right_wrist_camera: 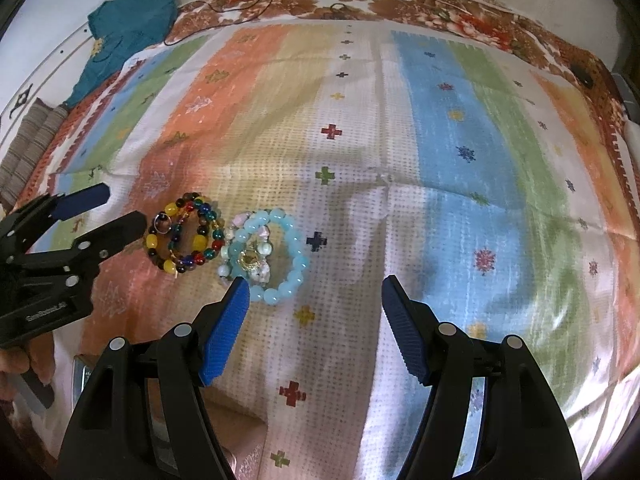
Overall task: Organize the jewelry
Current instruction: 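Grasp the multicolour bracelet with the left tool while the right tool grasps the light blue one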
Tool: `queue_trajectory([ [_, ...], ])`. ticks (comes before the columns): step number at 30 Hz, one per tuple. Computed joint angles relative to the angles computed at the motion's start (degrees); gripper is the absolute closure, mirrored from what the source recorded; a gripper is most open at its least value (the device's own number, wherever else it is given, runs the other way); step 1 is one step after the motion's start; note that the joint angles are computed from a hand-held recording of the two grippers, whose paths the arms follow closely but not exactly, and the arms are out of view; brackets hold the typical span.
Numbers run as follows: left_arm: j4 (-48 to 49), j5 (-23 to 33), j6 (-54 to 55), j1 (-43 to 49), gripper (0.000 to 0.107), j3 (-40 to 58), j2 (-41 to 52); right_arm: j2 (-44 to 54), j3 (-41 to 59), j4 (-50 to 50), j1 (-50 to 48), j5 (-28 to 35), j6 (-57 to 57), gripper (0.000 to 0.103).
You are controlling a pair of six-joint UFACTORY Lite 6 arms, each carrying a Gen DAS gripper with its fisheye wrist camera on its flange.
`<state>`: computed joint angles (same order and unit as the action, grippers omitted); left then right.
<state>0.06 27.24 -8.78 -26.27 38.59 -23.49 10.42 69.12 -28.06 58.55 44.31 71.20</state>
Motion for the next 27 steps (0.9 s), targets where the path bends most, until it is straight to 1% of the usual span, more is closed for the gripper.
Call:
queue_trajectory([
  [3,1.7,-1.0,-1.5,0.1,0.036,0.8,2.8,0.7,0.3,0.1,-0.6,-0.7,-0.5,0.035],
  [4,0.7,-1.6,-0.7,0.7,0.039,0.9,3.6,1.1,0.4,0.3,-0.8,-0.8,-0.7,0.035],
  [8,-9.3,-2.9,9.4,3.9,0.042,0.8,5.8,2.5,0.7,1.4,-2.2,-2.2,-2.1,0.035],
  [12,-11.5,-3.6,13.5,3.9,0.043,1.2,7.4,4.3,1.4,2.4,-3.4,-2.9,-3.1,0.035],
  [14,-14.2,-4.0,16.4,4.8,0.046,1.3,7.9,5.1,1.9,2.9,-3.8,-3.3,-3.8,0.035],
  [16,-17.2,-4.1,19.0,5.8,0.053,1.5,8.8,5.8,2.1,3.4,-4.1,-4.0,-4.4,0.035],
  [17,-18.7,-4.2,20.6,6.3,0.054,1.6,9.3,6.1,2.2,3.7,-4.3,-4.2,-4.7,0.035],
  [23,-22.6,-4.8,26.5,7.1,0.056,2.5,11.7,8.0,2.5,5.3,-5.5,-5.4,-6.7,0.035],
  [25,-24.5,-4.8,29.0,7.5,0.061,2.8,12.5,8.7,2.7,5.9,-6.1,-5.9,-7.6,0.04],
  [27,-25.3,-5.3,30.2,7.4,0.062,3.1,13.5,9.3,2.9,6.6,-6.4,-6.1,-8.5,0.041],
])
